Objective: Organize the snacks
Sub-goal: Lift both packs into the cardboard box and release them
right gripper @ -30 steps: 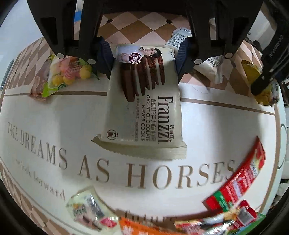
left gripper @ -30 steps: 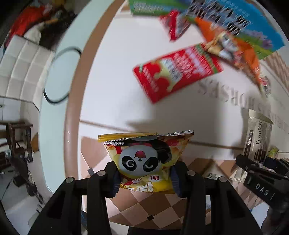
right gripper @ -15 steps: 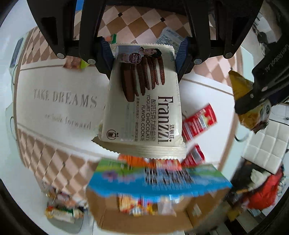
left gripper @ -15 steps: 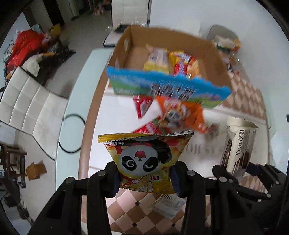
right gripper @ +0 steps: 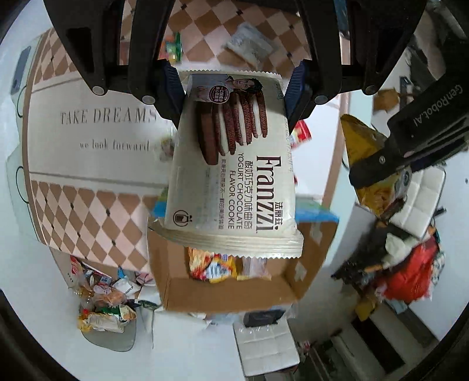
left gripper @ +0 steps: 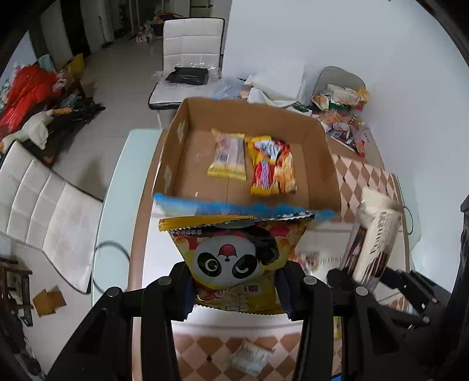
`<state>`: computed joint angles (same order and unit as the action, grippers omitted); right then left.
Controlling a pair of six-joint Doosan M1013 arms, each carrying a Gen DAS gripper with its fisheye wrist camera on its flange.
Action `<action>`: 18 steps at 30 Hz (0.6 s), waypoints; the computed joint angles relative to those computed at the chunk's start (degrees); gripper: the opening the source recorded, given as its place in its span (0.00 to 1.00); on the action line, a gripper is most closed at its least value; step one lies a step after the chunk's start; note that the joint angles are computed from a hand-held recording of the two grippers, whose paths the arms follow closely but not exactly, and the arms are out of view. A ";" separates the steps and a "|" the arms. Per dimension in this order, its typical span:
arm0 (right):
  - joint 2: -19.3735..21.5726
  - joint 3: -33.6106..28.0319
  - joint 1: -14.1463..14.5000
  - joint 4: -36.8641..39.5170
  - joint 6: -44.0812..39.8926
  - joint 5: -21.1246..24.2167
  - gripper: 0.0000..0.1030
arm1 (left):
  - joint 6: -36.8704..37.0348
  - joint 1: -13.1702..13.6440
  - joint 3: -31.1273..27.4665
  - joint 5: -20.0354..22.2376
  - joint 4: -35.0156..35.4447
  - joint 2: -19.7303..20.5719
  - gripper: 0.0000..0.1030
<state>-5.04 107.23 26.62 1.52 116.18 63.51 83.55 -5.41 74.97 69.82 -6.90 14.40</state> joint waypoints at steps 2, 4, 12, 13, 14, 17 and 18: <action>2.20 -1.98 -2.10 -0.26 -0.55 -0.81 0.60 | 0.65 0.48 -3.90 1.50 -0.30 3.08 0.41; 4.50 -3.68 -3.71 -0.83 -0.75 -1.29 0.60 | 1.09 0.81 -7.53 3.20 -0.40 6.06 0.41; 19.78 -13.90 -8.27 -7.80 -1.64 2.19 0.60 | 1.38 1.41 -26.73 16.29 4.25 22.50 0.41; 20.81 -14.55 -8.55 -8.13 -1.52 2.57 0.60 | 1.31 1.49 -28.80 17.77 4.98 24.39 0.41; 22.55 -15.69 -8.80 -9.00 -1.45 3.52 0.60 | 1.49 1.55 -29.75 18.53 5.31 25.31 0.41; 25.98 -17.74 -9.35 -10.46 -1.31 5.10 0.60 | 2.09 1.65 -34.45 22.65 6.50 29.45 0.41; 27.07 -18.43 -9.57 -10.53 -1.26 5.68 0.60 | 2.12 1.72 -35.83 23.99 6.41 30.65 0.41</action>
<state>22.03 88.80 17.05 -9.02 114.92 69.19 85.67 -3.70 39.14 93.81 -0.50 45.05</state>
